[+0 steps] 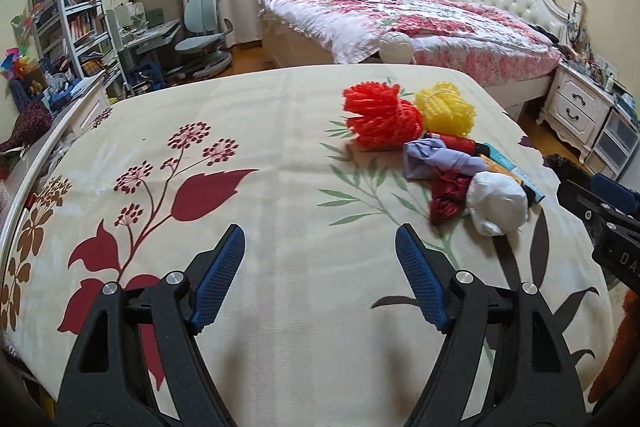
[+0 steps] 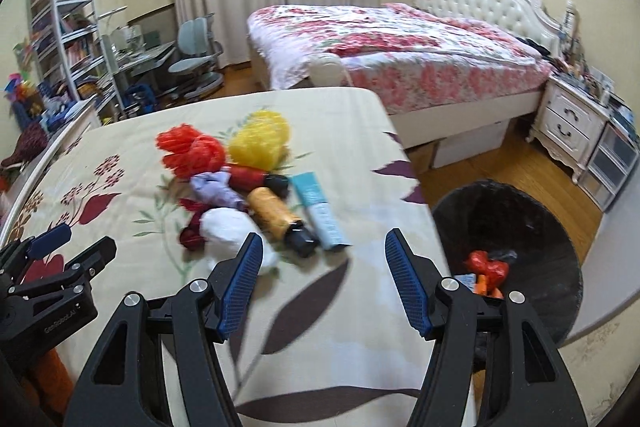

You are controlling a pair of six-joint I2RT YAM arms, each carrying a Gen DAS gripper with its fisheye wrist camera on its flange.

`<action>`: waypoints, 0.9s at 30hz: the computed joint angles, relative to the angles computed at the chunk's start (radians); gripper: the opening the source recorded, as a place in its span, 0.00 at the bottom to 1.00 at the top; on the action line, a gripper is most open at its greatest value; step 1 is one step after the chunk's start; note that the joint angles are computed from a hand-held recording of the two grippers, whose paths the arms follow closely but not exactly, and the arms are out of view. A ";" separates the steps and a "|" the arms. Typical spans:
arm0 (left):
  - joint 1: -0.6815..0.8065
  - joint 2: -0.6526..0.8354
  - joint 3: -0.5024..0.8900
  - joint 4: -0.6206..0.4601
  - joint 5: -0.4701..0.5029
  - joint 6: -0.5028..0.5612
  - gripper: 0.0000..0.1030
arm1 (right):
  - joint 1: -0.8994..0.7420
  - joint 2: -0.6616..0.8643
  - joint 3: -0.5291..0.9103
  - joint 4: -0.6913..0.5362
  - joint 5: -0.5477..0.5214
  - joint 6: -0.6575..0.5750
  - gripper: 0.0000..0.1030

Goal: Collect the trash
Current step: 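Grasp the white plastic bag with the right tool while the left tool returns to the bed, then grasp the dark red ribbon with the left tool while the right tool holds the white bag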

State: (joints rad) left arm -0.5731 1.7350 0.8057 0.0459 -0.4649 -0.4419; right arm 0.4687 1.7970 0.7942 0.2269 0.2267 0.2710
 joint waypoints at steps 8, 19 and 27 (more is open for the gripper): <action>0.071 -0.029 -0.056 0.031 0.023 0.005 0.74 | 0.071 0.126 0.124 -0.047 0.002 -0.006 0.58; 0.071 0.010 -0.039 0.049 0.052 0.005 0.74 | 0.059 0.148 0.144 -0.076 -0.039 -0.002 0.25; 0.008 0.069 0.047 0.037 0.051 0.010 0.74 | 0.004 0.034 0.064 -0.051 -0.018 -0.010 0.25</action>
